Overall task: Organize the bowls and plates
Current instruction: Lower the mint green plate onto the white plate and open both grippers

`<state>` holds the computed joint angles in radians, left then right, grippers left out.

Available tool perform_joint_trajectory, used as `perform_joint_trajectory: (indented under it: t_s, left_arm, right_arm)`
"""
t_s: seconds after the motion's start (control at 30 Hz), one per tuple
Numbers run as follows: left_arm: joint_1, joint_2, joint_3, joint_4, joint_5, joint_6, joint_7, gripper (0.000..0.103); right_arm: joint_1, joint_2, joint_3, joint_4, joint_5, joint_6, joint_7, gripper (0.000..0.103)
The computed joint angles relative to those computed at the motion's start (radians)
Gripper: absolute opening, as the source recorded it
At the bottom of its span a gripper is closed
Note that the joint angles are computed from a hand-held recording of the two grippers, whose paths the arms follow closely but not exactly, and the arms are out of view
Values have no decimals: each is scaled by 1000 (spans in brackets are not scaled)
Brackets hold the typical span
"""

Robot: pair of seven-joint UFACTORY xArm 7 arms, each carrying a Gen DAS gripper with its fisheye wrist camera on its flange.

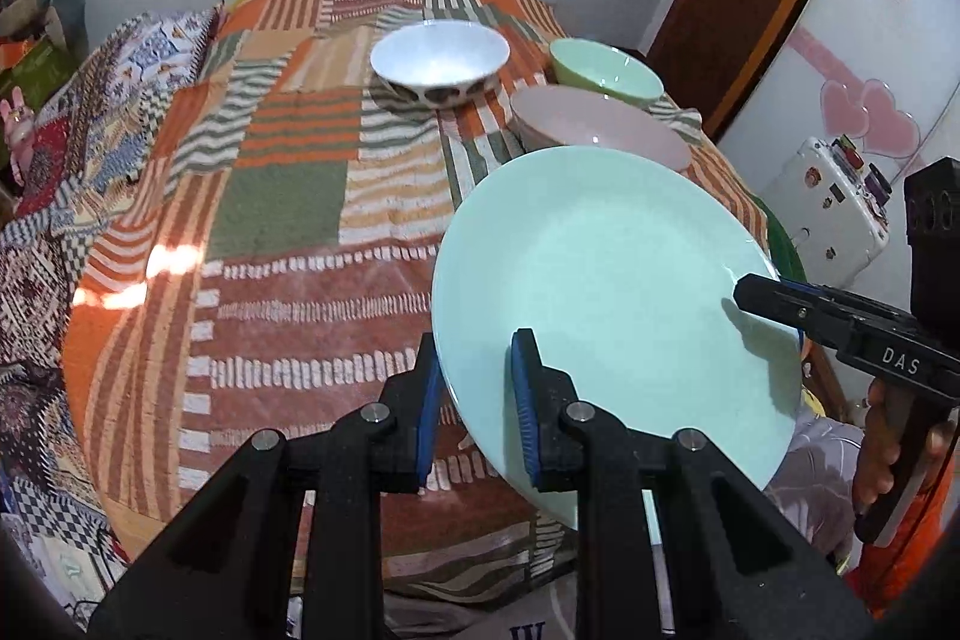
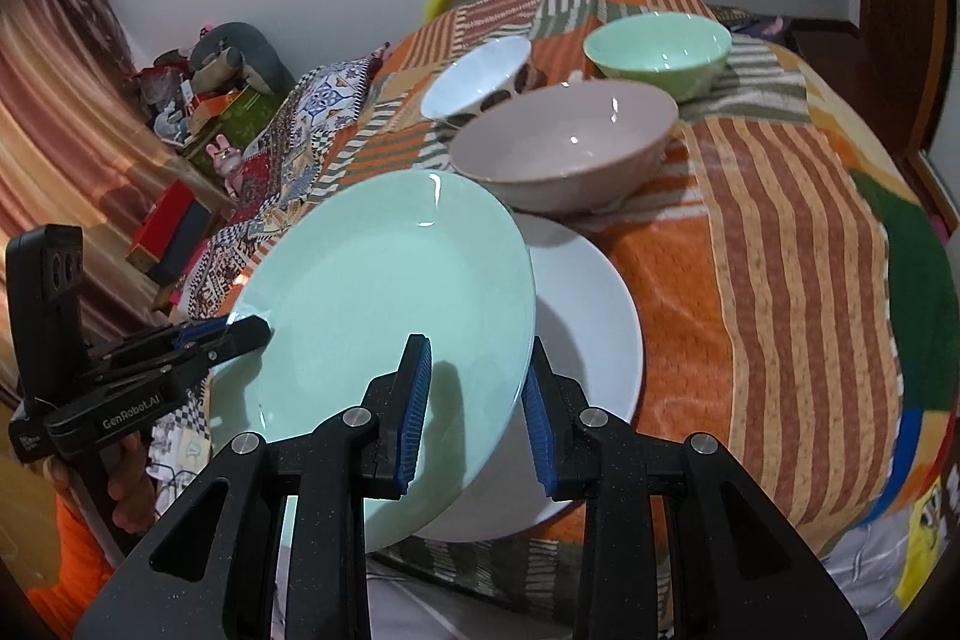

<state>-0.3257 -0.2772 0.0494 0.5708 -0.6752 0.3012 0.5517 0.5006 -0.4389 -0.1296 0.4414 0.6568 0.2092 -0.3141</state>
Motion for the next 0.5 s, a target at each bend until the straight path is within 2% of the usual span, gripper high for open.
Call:
perform_joint_trajectory:
  t_s: [0.13, 0.27, 0.5]
  left_arm:
    - [5, 32, -12, 9, 5, 10, -18, 22]
    - [15, 59, -30, 19, 12, 23, -38, 22]
    - [27, 102, -58, 45, 19, 34, -46, 22]
  right_arm:
    - [-28, 4, 24, -16, -32, -3, 30, 27]
    - [-12, 14, -2, -22, -17, -1, 26, 28]
    - [-30, 33, -6, -22, -16, -2, 31, 28]
